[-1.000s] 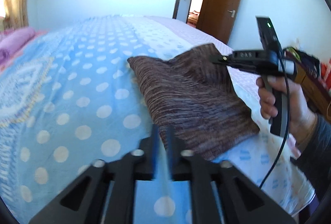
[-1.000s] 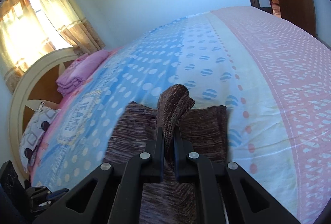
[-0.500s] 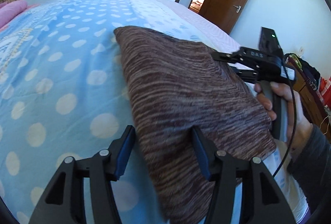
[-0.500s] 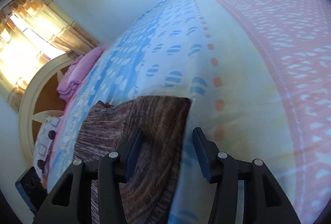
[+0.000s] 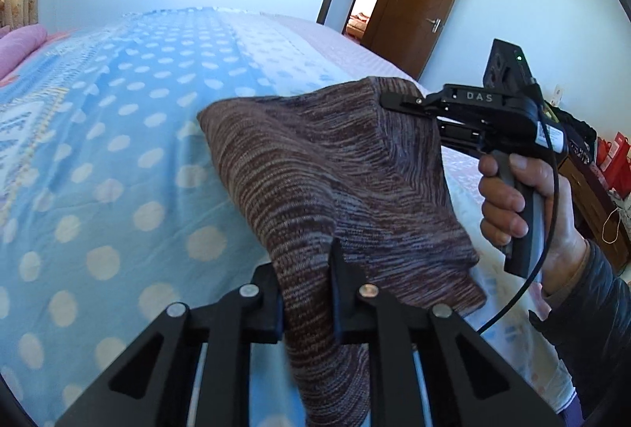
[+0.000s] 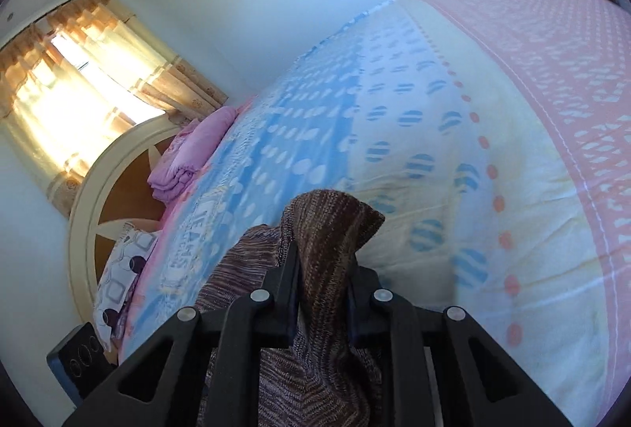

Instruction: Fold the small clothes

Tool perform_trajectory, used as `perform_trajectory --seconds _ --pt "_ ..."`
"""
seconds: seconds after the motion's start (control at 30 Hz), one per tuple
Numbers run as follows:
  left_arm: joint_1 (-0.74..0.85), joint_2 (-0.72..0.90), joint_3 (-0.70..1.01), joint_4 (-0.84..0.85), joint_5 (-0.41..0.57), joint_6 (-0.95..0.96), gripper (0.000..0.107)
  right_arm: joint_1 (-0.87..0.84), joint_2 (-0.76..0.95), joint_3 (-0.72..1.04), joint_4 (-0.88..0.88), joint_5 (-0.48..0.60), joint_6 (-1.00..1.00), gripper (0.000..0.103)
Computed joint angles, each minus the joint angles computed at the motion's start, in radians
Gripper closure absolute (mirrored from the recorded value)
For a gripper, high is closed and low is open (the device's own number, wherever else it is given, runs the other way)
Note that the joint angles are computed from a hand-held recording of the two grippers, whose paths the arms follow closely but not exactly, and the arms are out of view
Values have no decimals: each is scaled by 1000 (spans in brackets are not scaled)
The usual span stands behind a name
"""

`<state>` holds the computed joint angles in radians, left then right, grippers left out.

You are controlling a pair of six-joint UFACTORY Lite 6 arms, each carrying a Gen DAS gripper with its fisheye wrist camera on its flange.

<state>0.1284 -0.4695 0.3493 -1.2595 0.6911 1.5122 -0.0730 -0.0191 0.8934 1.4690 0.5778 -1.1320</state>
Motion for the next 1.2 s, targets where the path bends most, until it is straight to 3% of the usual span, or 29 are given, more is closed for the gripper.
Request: perform_trajectory --seconds 0.1,0.27,0.37,0.67,0.83,0.97,1.2 --pt "148 -113 -28 107 121 -33 89 68 -75 -30 -24 -29 62 85" --pt "519 -236 -46 266 400 39 89 225 -94 -49 27 -116 85 85" --pt "596 -269 -42 299 454 40 89 333 -56 -27 97 -170 62 85" --pt "650 -414 -87 322 469 -34 89 579 146 134 312 -249 -57 85" --pt "602 -411 -109 302 376 -72 89 686 291 278 351 -279 -61 85" --pt "557 -402 -116 282 311 -104 89 738 386 387 304 -293 0 85" --pt "790 -347 -114 287 405 60 89 809 549 610 37 -318 277 85"
